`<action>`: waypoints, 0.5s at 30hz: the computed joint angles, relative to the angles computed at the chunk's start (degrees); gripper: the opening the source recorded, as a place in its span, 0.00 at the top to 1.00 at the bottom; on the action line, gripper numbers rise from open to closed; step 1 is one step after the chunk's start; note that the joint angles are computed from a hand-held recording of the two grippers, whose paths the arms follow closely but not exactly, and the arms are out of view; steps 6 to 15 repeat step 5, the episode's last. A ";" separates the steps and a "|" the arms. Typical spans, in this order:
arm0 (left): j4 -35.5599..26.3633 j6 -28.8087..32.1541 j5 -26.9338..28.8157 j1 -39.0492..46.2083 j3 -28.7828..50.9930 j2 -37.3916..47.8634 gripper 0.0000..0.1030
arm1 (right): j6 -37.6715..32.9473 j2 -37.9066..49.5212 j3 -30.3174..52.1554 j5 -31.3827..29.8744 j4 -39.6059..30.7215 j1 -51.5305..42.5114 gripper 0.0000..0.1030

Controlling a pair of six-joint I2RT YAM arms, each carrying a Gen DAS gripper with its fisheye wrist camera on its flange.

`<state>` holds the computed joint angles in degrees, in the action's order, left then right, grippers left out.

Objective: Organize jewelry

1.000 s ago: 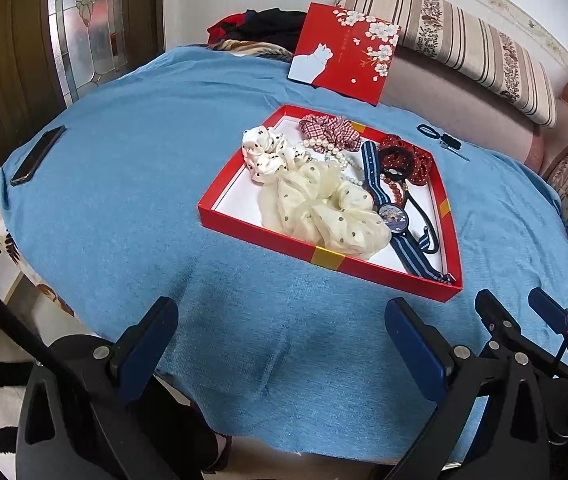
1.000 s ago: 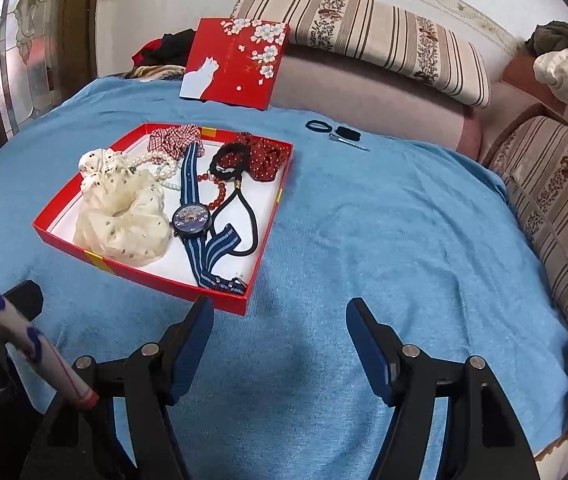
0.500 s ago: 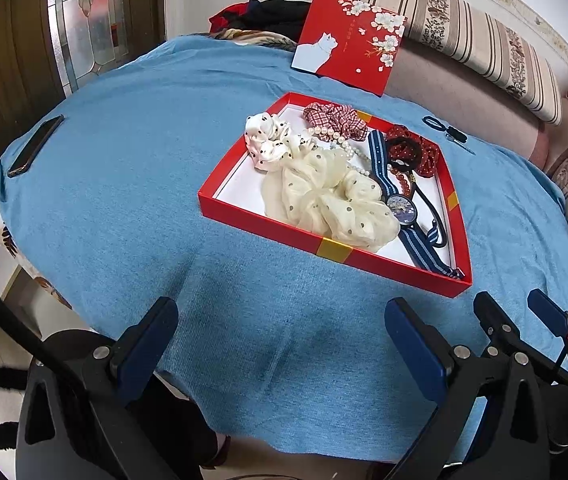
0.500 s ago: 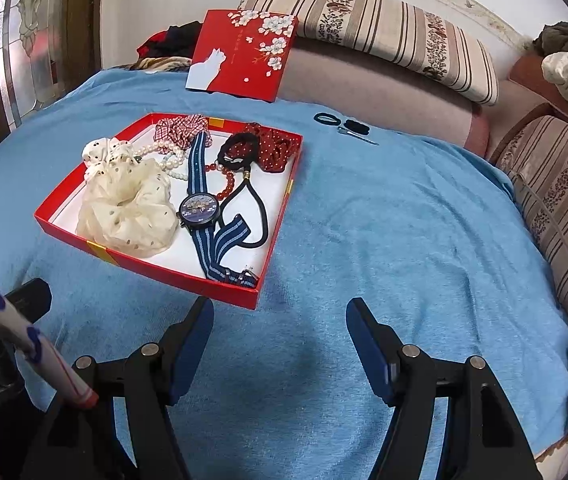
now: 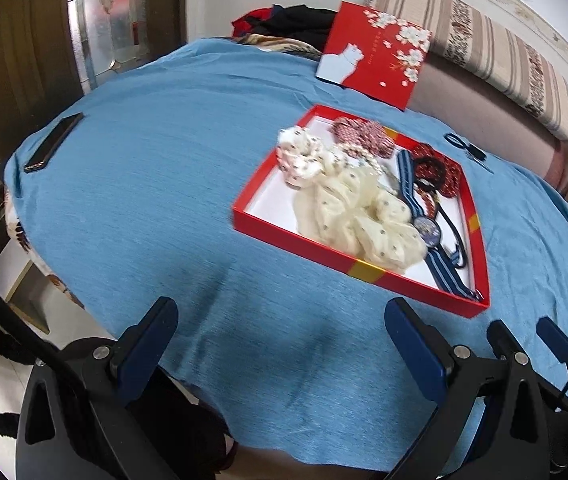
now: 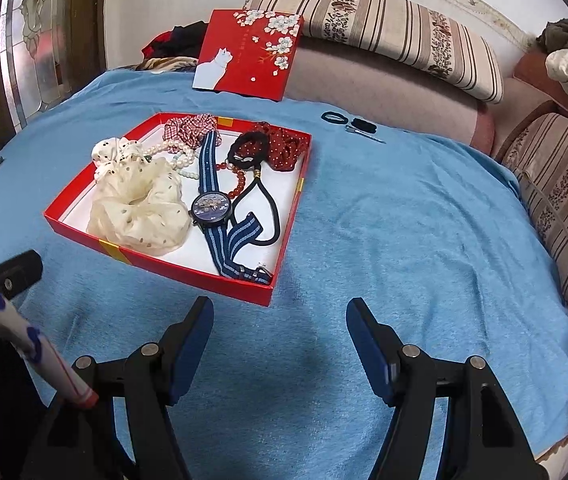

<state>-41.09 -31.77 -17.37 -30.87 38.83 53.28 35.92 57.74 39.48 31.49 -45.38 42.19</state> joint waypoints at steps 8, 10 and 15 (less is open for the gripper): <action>-2.67 0.66 0.46 -0.01 1.64 -0.97 0.00 | -0.37 -3.05 -0.91 -3.57 0.30 -2.51 0.29; -2.67 0.66 0.46 -0.01 1.64 -0.97 0.00 | -0.37 -3.05 -0.91 -3.57 0.30 -2.51 0.29; -2.67 0.66 0.46 -0.01 1.64 -0.97 0.00 | -0.37 -3.05 -0.91 -3.57 0.30 -2.51 0.29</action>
